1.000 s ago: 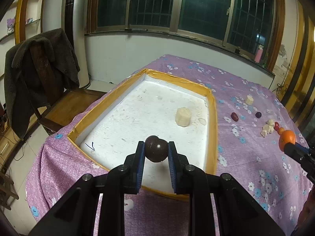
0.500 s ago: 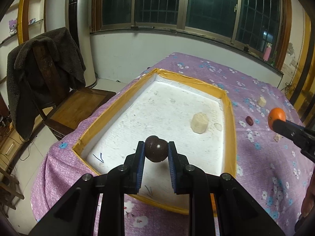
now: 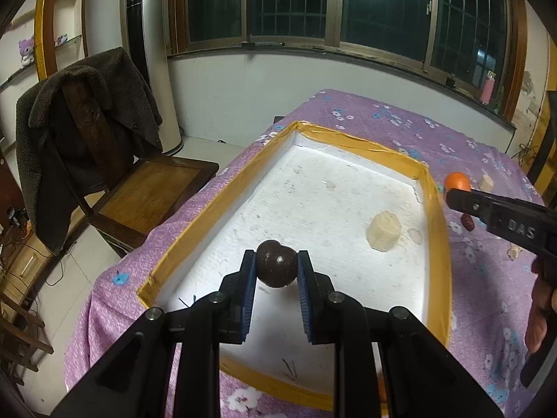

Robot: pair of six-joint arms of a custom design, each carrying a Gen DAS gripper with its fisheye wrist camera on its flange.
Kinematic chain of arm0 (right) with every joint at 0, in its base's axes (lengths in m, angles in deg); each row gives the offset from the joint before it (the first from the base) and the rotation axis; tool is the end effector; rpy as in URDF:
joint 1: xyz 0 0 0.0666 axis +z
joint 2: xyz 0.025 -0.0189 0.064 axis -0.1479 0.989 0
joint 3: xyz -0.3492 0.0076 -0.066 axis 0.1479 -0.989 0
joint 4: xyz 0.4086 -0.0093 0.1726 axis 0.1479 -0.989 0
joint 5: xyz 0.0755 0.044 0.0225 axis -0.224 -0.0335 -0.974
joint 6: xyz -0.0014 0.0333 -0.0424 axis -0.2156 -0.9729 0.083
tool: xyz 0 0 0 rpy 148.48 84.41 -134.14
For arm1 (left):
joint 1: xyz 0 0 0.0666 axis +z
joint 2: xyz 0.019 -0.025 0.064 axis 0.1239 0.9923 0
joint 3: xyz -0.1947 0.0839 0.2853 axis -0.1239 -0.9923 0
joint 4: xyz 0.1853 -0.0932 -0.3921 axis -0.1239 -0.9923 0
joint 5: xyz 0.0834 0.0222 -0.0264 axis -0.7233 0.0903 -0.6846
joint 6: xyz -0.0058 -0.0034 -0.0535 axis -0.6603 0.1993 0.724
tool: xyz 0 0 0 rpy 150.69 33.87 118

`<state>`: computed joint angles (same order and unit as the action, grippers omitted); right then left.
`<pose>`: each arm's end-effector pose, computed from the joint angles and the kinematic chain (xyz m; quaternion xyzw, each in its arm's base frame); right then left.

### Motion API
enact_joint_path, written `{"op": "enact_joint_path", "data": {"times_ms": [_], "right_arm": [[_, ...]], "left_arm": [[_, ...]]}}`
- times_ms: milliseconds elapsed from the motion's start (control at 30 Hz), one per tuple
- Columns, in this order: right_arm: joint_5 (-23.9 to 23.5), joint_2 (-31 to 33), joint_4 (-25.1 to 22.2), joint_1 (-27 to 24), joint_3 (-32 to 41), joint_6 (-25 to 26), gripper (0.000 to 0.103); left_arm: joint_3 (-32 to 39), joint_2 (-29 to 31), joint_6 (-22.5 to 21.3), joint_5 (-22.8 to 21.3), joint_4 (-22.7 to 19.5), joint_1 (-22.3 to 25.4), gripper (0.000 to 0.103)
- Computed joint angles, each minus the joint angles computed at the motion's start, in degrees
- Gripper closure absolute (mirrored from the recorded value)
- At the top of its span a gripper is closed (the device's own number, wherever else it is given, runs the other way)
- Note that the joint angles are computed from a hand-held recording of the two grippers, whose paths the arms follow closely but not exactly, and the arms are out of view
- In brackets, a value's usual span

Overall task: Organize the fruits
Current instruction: 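Carry the plum to the tray with the left tool while the right tool carries the orange, then open the left tool to drop the plum while the right tool releases the orange in the tray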

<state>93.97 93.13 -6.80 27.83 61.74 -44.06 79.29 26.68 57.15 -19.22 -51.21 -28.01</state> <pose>0.3918 0.2685 0.3326 0.0606 0.9211 0.0188 0.3840 0.3923 -0.2671 0.3165 0.1277 0.9117 -0.0647 0.3851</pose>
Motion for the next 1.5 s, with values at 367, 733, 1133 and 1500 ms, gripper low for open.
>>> {"op": "enact_joint_path", "data": {"times_ms": [367, 733, 1133, 1500], "right_arm": [[-4.47, 8.21, -0.84, -4.38, 6.02, 1.95, 0.071], [-5.86, 13.29, -2.20, -6.24, 10.45, 3.49, 0.071], [-6.80, 15.72, -2.74, -7.32, 12.31, 4.01, 0.070], [-7.74, 16.82, -2.96, -7.52, 13.29, 4.12, 0.070]], "left_arm": [[2.03, 2.65, -0.40, -0.90, -1.36, 1.84, 0.081], [3.51, 4.68, -0.89, -1.01, -2.33, 2.16, 0.081], [4.37, 5.81, -0.91, -1.85, -3.01, 2.13, 0.080], [4.81, 6.23, -0.10, -3.86, -4.49, 1.91, 0.079]]}}
